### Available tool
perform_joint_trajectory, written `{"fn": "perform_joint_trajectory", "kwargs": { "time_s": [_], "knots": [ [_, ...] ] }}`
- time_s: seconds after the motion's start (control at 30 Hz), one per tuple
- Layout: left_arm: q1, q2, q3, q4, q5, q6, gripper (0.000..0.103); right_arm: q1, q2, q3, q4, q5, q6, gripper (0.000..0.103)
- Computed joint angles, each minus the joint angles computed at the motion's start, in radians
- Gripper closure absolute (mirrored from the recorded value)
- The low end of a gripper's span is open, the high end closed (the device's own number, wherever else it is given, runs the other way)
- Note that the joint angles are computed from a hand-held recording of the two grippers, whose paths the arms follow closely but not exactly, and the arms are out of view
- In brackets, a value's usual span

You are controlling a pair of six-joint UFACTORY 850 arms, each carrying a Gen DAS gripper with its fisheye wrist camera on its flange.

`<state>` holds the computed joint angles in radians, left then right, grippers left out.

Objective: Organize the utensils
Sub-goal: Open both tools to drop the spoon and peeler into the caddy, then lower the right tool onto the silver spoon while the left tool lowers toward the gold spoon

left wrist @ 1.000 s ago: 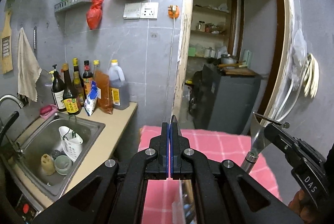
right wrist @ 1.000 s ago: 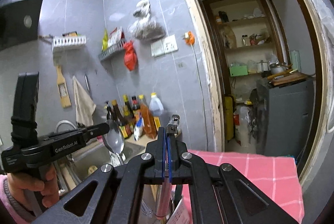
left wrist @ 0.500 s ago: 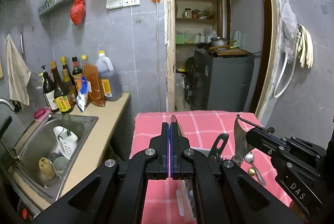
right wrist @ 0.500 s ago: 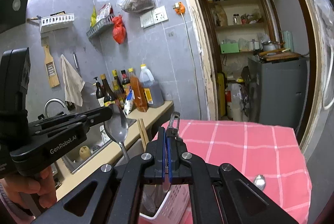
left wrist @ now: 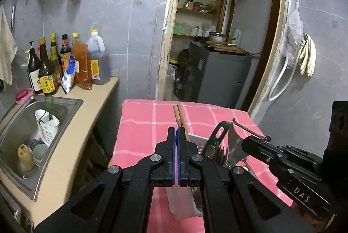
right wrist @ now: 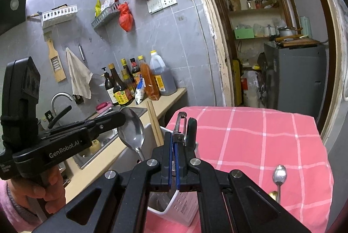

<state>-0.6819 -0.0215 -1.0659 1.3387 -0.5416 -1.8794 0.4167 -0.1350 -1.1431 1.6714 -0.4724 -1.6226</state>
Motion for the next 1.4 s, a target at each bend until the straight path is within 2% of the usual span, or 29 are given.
{"fn": "perform_joint_trajectory", "kwargs": {
  "time_s": [0.1, 0.2, 0.27, 0.3, 0.37, 0.4, 0.43, 0.57, 0.63, 0.73, 0.87, 1.07, 1.17, 1.27, 1.4],
  "knots": [
    [0.005, 0.011, 0.002, -0.02, 0.027, -0.009, 0.103, -0.008, 0.002, -0.005, -0.055, -0.017, 0.054, 0.096],
    [0.009, 0.023, 0.004, -0.044, 0.044, -0.02, 0.102, -0.016, 0.015, 0.004, -0.042, -0.031, 0.051, 0.077],
    [0.005, 0.031, 0.006, -0.043, 0.043, -0.04, 0.1, -0.027, 0.03, 0.013, -0.015, -0.042, 0.037, 0.077],
    [0.0, 0.036, 0.007, -0.033, 0.035, -0.061, 0.096, -0.033, 0.037, 0.016, -0.009, -0.043, 0.036, 0.077],
    [-0.016, 0.047, 0.013, 0.019, 0.013, -0.121, 0.079, -0.045, 0.056, 0.027, 0.014, -0.041, 0.023, 0.068],
    [-0.031, 0.054, 0.017, 0.061, -0.012, -0.165, 0.065, -0.053, 0.065, 0.032, 0.029, -0.04, 0.015, 0.057],
    [-0.044, 0.058, 0.02, 0.098, -0.034, -0.198, 0.059, -0.066, 0.079, 0.043, 0.05, -0.039, 0.004, 0.049],
    [-0.084, 0.048, -0.01, 0.116, -0.072, -0.195, 0.058, -0.112, 0.117, 0.069, 0.068, -0.022, 0.007, 0.033],
    [-0.104, 0.038, -0.027, 0.133, -0.071, -0.198, 0.054, -0.142, 0.134, 0.084, 0.054, -0.014, 0.025, 0.025],
    [-0.138, 0.008, -0.064, 0.141, -0.068, -0.176, 0.048, -0.192, 0.148, 0.096, -0.047, 0.002, 0.108, 0.018],
    [-0.165, -0.05, -0.123, 0.12, -0.02, -0.139, 0.046, -0.263, 0.145, 0.105, -0.19, -0.02, 0.234, 0.017],
    [-0.167, -0.191, -0.254, -0.087, 0.065, 0.046, 0.046, -0.358, 0.071, 0.057, -0.417, -0.117, 0.444, 0.017],
    [-0.161, -0.271, -0.329, -0.262, 0.067, 0.207, 0.046, -0.392, 0.018, 0.018, -0.515, -0.173, 0.508, 0.017],
    [-0.149, -0.363, -0.423, -0.491, 0.022, 0.43, 0.046, -0.42, -0.046, -0.032, -0.58, -0.243, 0.54, 0.018],
    [-0.126, -0.459, -0.51, -0.727, -0.027, 0.633, 0.047, -0.43, -0.144, -0.12, -0.661, -0.324, 0.568, 0.034]
  ]
}}
